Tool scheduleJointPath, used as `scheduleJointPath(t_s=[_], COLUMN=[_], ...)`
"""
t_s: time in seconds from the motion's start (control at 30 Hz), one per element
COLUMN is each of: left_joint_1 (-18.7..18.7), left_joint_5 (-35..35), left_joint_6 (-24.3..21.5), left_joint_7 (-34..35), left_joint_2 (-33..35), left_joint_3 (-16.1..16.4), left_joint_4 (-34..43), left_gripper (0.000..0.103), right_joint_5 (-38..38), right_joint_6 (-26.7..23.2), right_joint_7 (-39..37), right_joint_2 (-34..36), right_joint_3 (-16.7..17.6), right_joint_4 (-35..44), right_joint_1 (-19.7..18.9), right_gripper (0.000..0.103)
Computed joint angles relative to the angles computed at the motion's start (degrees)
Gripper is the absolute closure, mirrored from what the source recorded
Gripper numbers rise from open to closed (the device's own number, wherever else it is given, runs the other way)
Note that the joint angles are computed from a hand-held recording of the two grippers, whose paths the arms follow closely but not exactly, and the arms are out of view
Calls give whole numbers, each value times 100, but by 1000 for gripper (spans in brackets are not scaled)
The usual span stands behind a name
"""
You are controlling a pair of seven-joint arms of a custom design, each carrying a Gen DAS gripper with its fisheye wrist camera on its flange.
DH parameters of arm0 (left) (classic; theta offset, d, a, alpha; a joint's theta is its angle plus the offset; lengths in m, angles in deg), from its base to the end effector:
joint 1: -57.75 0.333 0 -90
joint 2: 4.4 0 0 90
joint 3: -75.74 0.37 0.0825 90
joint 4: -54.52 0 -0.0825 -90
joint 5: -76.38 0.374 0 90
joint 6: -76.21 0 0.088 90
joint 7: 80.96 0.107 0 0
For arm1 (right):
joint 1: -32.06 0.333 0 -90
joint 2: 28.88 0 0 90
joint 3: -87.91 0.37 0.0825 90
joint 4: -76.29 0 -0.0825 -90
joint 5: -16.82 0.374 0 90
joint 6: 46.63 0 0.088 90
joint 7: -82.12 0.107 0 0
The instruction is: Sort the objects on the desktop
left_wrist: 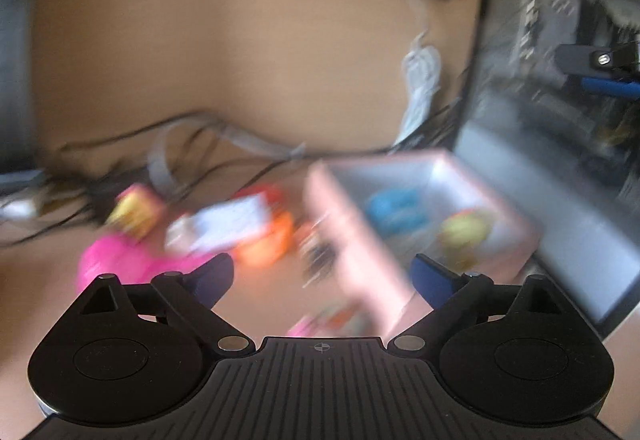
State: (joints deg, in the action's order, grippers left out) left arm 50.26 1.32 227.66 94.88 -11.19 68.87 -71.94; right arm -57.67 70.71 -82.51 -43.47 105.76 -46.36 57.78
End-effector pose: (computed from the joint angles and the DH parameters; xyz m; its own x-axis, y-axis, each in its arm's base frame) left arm 0.5149 -0.1082 0.5351 -0.6902 -0.7182 0.0888 -0.4487 0.3285 -0.8311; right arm 0.3774 0.3103 0.6185 -0.4345 -0.8992 -0.0512 -0.2540 0.1769 -0.9509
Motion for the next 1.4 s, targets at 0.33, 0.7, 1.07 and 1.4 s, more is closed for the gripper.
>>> scheduleJointPath(t_s=[0.33,0.7,1.07,1.4], left_joint_1=[567,832,399,199], left_joint_5=[506,257,2388,4648], left_joint_6=[655,633,1891,2118], left_joint_7=[152,-56,-3400,-5575], left_joint_2=[116,338,1822,2436], left_joint_3=[381,357,-21,183], left_joint_4=[-406,-141,1308,1684], left_gripper=[3,1,1,24], right_joint_5=[-168,-7,-276,-430], right_joint_6=[1582,1139,1347,590], right_joint_7=[-1007,-1903,-1013,-7], right_joint_2=[1516,2694,1672,944], right_joint_3=[-301,-893,-543,-139], right_joint_4=[286,1282,-65,-853], right_joint_1=[452,1095,1321,1276], right_gripper=[47,60,78,43])
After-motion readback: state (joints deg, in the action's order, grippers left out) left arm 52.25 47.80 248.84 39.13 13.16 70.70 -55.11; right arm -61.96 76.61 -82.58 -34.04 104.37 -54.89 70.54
